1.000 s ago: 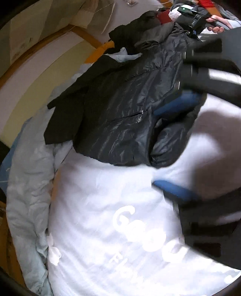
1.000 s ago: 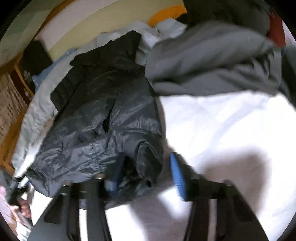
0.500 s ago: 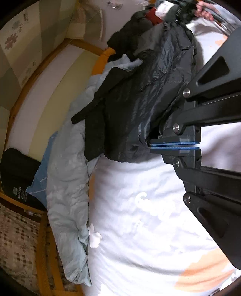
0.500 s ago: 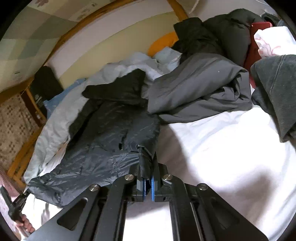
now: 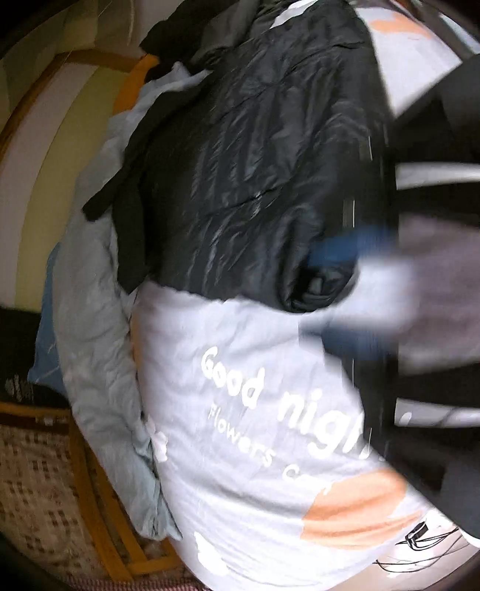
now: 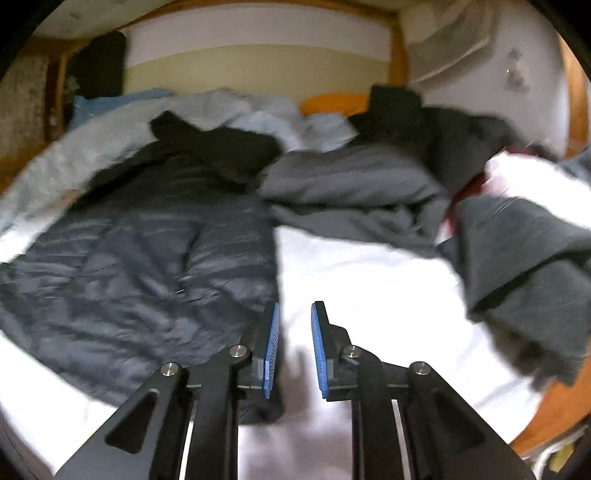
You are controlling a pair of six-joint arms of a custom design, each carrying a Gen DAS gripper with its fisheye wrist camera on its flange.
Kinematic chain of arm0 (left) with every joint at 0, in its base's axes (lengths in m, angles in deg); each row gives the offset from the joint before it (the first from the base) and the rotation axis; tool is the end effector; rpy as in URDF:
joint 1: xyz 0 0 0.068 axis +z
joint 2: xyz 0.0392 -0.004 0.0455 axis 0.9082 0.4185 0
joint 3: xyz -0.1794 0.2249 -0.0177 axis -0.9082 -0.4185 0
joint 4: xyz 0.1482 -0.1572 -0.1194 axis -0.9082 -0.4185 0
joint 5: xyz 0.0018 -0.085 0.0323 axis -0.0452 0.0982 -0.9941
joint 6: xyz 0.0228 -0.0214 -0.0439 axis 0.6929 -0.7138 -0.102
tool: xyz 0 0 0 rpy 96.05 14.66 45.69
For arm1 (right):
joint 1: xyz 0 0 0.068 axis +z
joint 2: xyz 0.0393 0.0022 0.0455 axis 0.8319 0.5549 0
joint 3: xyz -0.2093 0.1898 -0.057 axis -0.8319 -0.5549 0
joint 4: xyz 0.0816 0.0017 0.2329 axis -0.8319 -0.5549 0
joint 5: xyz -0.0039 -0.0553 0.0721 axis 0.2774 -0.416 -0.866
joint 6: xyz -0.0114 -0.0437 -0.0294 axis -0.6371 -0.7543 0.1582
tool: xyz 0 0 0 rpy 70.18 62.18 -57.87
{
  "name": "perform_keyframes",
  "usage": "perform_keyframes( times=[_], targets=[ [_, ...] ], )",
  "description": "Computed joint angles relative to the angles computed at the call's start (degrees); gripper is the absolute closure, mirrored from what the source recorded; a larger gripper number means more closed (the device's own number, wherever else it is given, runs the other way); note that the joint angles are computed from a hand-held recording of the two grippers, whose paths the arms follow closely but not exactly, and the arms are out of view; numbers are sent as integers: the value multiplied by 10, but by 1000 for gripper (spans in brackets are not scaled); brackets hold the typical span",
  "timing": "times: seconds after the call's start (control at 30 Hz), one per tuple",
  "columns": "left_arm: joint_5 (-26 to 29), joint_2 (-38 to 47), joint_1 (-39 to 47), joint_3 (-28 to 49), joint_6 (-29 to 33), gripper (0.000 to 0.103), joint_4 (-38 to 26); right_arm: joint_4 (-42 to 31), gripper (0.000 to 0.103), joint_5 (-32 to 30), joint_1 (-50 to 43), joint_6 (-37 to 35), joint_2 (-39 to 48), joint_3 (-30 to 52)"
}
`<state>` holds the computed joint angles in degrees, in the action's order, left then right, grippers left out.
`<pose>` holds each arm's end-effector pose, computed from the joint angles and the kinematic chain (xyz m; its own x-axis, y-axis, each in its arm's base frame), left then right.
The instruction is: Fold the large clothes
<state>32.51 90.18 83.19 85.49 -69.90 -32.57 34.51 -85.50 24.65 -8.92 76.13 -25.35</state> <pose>0.2655 0.0774 0.1824 -0.6617 -0.1551 -0.7336 -0.1041 0.9879 -0.1151 0.1792 -0.1003 0.2113 -0.5694 0.1289 -0.8119 0.2390 0.9709 -0.0135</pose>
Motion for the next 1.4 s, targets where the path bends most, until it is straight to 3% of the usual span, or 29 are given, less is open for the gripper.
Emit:
perform_keyframes(
  times=[0.03,0.2,0.27,0.3,0.33,0.37,0.4,0.5,0.57,0.6,0.63,0.7,0.73,0.8,0.83,0.93,1.07,1.13,1.17,1.2,1.23,1.3,1.4],
  targets=[
    [-9,4,-4,3,3,19,-9,-12,81,-36,-23,-6,7,6],
    [-25,7,-12,-21,37,19,2,-32,75,-96,-76,-39,28,13],
    [-69,-9,-25,-50,19,21,60,-42,72,-122,-84,-51,38,17],
    [-117,-11,-39,-66,-5,24,102,-36,70,-121,-81,-49,40,13],
    [-175,-15,-58,-84,-30,27,144,-12,64,-100,-72,-35,31,-3],
    [-184,-18,-65,-98,-37,32,176,16,50,-75,-64,-18,20,-20],
    [-161,-22,-63,-103,-30,32,191,42,45,-65,-61,-4,14,-35],
    [-102,-25,-46,-110,-24,33,204,61,44,-101,-81,-6,10,-48],
    [-106,-20,-40,-118,-32,39,224,71,44,-133,-100,-24,0,-62],
    [-139,-26,-41,-130,-37,44,243,79,44,-143,-106,-33,-7,-71],
    [-194,-27,-48,-147,-50,44,280,99,44,-150,-114,-42,-21,-90],
    [-170,-41,1,-180,-81,39,336,169,44,-129,-118,-37,-49,-134],
    [-151,-54,23,-181,-100,39,326,238,44,-131,-137,-22,-59,-174],
    [-168,-64,35,-187,-99,39,327,348,44,-195,-204,23,-22,-222],
    [-183,-62,33,-196,-87,39,341,362,44,-234,-234,29,-1,-225],
    [-162,-49,49,-226,-68,39,369,241,44,-266,-216,10,-20,-169],
    [-111,-20,75,-213,-67,39,380,149,44,-282,-166,-20,-103,-168],
    [-100,-13,89,-225,-47,35,417,110,44,-280,-141,-40,-115,-181],
    [-108,-3,90,-229,-37,34,435,86,44,-247,-109,-53,-128,-188],
    [-135,6,87,-235,-34,36,451,57,44,-172,-48,-68,-154,-196],
    [-182,15,78,-244,-34,38,477,52,44,-118,-6,-65,-157,-199],
    [-180,17,97,-245,-45,44,490,75,44,-30,52,-60,-129,-213],
    [-83,20,159,-211,-94,45,427,115,44,-74,-8,-53,-112,-225]
  ],
)
